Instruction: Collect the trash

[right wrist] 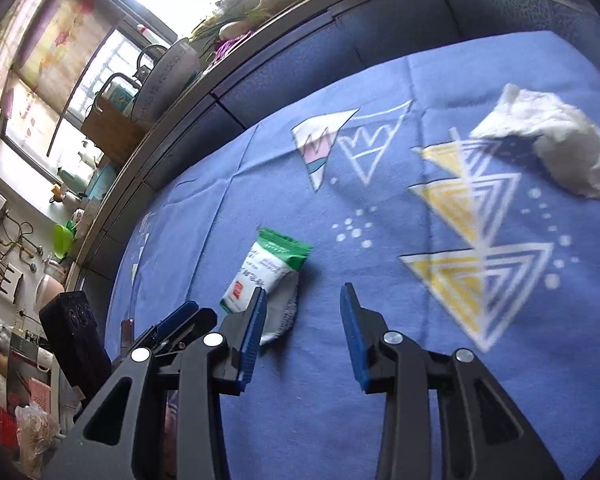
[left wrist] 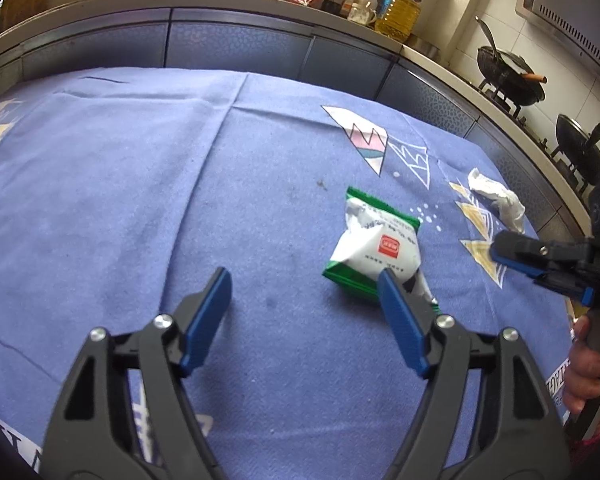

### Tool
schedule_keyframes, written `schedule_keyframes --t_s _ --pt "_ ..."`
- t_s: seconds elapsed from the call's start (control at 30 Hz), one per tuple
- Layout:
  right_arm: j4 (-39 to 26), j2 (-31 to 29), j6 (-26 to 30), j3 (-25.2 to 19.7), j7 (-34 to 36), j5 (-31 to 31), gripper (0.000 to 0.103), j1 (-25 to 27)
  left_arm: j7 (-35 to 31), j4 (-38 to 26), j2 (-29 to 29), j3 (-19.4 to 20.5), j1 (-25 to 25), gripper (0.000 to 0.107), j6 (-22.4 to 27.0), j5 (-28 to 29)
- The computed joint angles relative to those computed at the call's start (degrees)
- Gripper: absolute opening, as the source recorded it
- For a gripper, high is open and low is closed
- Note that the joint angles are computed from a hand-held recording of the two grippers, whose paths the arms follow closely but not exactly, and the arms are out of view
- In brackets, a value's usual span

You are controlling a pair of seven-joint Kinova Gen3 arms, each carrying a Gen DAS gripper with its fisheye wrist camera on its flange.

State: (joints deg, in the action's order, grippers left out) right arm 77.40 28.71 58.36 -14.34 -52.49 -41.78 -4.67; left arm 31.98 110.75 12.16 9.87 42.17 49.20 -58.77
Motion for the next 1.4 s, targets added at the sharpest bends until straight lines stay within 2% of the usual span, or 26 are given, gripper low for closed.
schedule_keyframes --t_s 0.03,0.1,0.17,0.23,0.3,0.37,0.43,0.5,0.53,0.57,0.6,0.63,0.67,0.7,0.73,0.8,0.87,1.0,1.1,1.13,1.2,1.23,1.27,1.37,1.4 --pt "1.8 -1.3 -2.3 -0.2 1.5 -0.7 0.043 1.7 -2.3 -1.3 0.5 0.3 -0.2 0.072 0.7 1.0" --pt "4.6 -3.5 -7.0 2.6 3.6 -2.8 0.05 2.4 -5.9 -3.8 1.4 0.5 0.1 0.074 1.9 1.5" --pt "5.5 -5.1 -11.7 7.9 2.9 -2.3 0.059 -0.2 -9.3 -7.3 3.1 0.2 1.0 0.089 4.8 1.8" --pt "5.9 -5.2 -16.3 10.2 3.1 -1.3 0.065 -1.8 -13.4 -10.9 5.1 -1.5 2.7 0.09 7.1 2.3" --pt "4.7 -3.8 -19.8 11.1 1.2 2.8 0.065 -3.5 -18.0 -15.1 7.7 0.5 0.9 0.09 10.7 3.2" --pt "1.4 -1.2 -19.5 10.4 -2.7 7.5 0.066 -4.0 -22.3 -18.6 10.2 0.0 0.9 0.09 13.3 4.9" --pt "-3.3 2.1 -17.2 8.0 -7.1 12.1 0.066 -3.4 -24.9 -20.1 11.1 -3.3 2.4 0.09 12.9 7.5" --pt "-6.1 4.1 -16.6 6.0 -10.2 16.8 0.066 -3.5 -25.6 -21.0 11.7 -4.4 3.0 0.09 13.2 8.7" --pt "-6.6 4.5 -17.0 5.6 -11.2 18.4 0.065 -4.3 -25.6 -21.4 12.1 -5.0 3.5 0.086 13.7 8.9" --pt "-6.7 4.7 -17.5 5.4 -11.9 19.5 0.065 -4.7 -26.0 -21.8 12.4 -5.3 3.8 0.077 14.0 9.3" --pt "-7.0 5.0 -17.5 4.7 -12.2 19.9 0.062 -4.6 -26.7 -22.3 12.7 -5.5 3.7 0.072 14.1 10.1" --pt "-7.5 5.3 -16.6 3.6 -11.9 19.8 0.045 -4.0 -27.4 -22.4 12.7 -5.6 3.6 0.062 14.0 10.9" --pt "-7.7 5.4 -15.6 3.0 -11.9 20.0 0.035 -3.8 -28.1 -22.5 12.9 -5.7 3.4 0.049 13.9 11.6" --pt "-7.1 5.0 -15.3 2.7 -11.8 20.2 0.022 -3.7 -28.9 -22.6 13.0 -5.8 3.2 0.044 13.7 12.4" --pt "-5.7 4.2 -15.4 1.8 -11.1 19.7 0.014 -3.0 -28.7 -22.4 13.0 -6.2 3.5 0.039 13.7 12.6" --pt "-1.8 1.8 -15.3 0.9 -7.8 16.0 0.008 -1.4 -27.4 -21.1 12.2 -6.7 4.4 0.031 13.0 11.9" --pt "3.4 -1.2 -15.3 -1.1 -3.3 11.5 0.008 1.5 -25.9 -19.7 11.1 -6.7 5.2 0.023 12.4 11.2" --pt "14.0 -7.9 -14.1 -6.1 6.1 4.3 0.008 7.9 -22.0 -16.3 8.7 -5.4 6.6 0.021 11.8 10.6" --pt "20.7 -12.4 -11.1 -7.1 12.8 -0.6 0.008 10.5 -18.4 -13.8 7.2 -3.8 8.3 0.021 12.6 10.2" --pt "22.5 -13.7 -10.2 -6.5 13.9 -1.2 0.008 10.2 -17.0 -13.3 7.0 -3.3 8.9 0.021 13.4 10.2" --pt "25.1 -15.5 -9.4 -5.3 14.2 0.3 0.008 8.4 -15.1 -12.4 6.4 -2.1 9.5 0.035 14.3 11.2" --pt "26.1 -16.2 -9.8 -3.6 12.9 2.1 0.009 6.1 -14.3 -11.9 6.2 -1.6 9.6 0.058 14.5 11.7" --pt "26.9 -16.6 -10.2 -2.7 12.1 2.9 0.009 4.9 -13.1 -11.6 6.1 -1.3 10.0 0.074 15.2 11.9" --pt "28.7 -16.6 -9.1 -1.1 13.7 0.0 0.013 5.0 -10.9 -10.6 5.4 -0.3 10.8 0.075 16.5 11.6" --pt "28.8 -16.4 -8.1 -0.2 14.2 -0.9 0.018 5.1 -10.3 -10.4 5.2 0.0 10.9 0.075 16.9 11.6"
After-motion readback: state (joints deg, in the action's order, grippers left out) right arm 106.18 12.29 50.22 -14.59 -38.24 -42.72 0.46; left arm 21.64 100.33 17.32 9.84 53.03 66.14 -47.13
